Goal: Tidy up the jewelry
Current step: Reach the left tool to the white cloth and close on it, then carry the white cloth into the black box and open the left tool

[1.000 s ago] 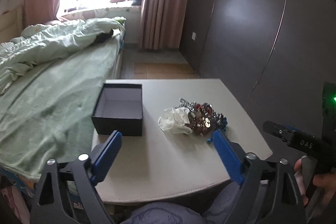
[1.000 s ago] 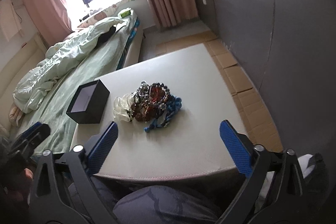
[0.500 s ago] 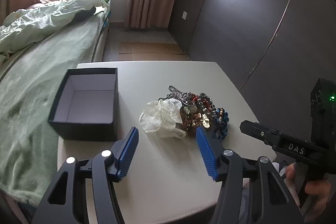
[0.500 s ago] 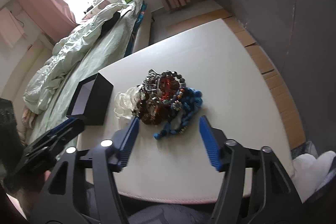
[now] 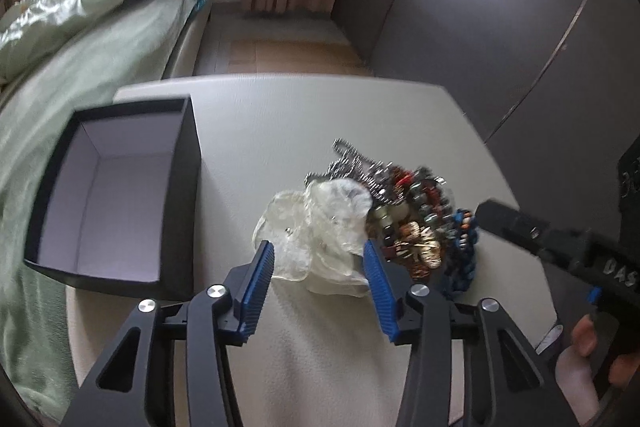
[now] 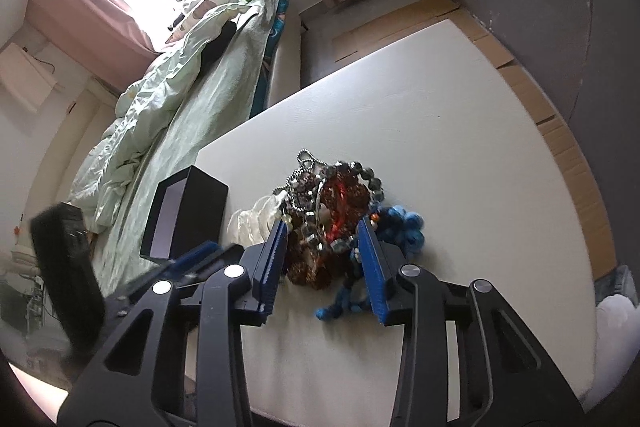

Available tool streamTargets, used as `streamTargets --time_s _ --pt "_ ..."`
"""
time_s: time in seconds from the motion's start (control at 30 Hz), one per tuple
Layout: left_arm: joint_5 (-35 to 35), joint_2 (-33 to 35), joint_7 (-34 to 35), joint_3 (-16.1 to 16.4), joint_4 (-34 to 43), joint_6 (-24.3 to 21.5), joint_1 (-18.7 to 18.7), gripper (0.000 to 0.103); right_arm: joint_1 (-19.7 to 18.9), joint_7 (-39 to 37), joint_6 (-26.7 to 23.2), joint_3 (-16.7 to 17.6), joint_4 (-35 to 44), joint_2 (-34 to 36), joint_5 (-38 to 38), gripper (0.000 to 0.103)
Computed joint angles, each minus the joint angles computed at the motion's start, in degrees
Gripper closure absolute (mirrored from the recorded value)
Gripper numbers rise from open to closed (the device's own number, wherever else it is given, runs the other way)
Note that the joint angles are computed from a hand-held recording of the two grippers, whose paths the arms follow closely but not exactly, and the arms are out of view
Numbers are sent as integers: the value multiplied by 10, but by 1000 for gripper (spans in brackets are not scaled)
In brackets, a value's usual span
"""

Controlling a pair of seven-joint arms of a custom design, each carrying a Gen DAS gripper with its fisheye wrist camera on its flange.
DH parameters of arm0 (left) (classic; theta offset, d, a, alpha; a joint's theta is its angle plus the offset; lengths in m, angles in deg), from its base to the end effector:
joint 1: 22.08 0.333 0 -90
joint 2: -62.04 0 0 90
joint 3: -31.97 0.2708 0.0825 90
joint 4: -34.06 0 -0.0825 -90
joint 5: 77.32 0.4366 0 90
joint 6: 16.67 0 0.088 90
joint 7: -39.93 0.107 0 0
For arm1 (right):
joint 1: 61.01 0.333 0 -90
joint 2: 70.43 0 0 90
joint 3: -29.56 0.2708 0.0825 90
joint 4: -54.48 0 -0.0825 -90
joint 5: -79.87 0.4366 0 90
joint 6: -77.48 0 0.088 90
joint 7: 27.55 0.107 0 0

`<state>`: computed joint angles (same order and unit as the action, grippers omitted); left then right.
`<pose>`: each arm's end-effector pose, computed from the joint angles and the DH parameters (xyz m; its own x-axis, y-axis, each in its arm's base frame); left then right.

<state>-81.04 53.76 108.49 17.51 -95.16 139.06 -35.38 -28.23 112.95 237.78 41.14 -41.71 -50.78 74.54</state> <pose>0.5253 -0.2756 0.4188 -0.1303 -0.9655 0.2255 -0.8538 -0.0063 -0.5206 0.5329 0.5058 0.4341 0.0841 -0.8413 -0.5340 -0.8627 0.2068 -0.4615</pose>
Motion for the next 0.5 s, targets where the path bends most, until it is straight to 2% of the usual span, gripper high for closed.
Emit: streamTargets --time_s 0.07,0.1,0.13,0.17,0.2,0.23,0.27,0.33,0.5 --pt "-9 12 5 3 10 -10 0 71 -4 -7 -1 4 15 13 8 65" --pt "-9 16 3 3 14 -14 0 79 -7 -14 -1 7 25 22 14 66" --pt "-13 20 4 5 17 -18 0 85 -12 -26 -3 13 37 32 24 71" --pt "-20 25 8 6 21 -22 -1 99 -14 -34 -8 16 47 40 32 75" --pt "-18 25 4 6 21 -22 0 101 -17 -40 -15 19 60 50 41 78" --pt "-17 23 1 6 18 -18 0 103 -20 -47 -16 22 67 57 51 86" --pt "-21 17 2 7 11 -9 0 103 -24 -55 -16 27 71 62 63 99" --pt "-28 1 5 8 -2 6 0 103 -30 -65 -14 33 74 67 83 99" --pt "-27 -35 -7 4 -25 36 4 103 -22 -42 12 19 54 46 86 99"
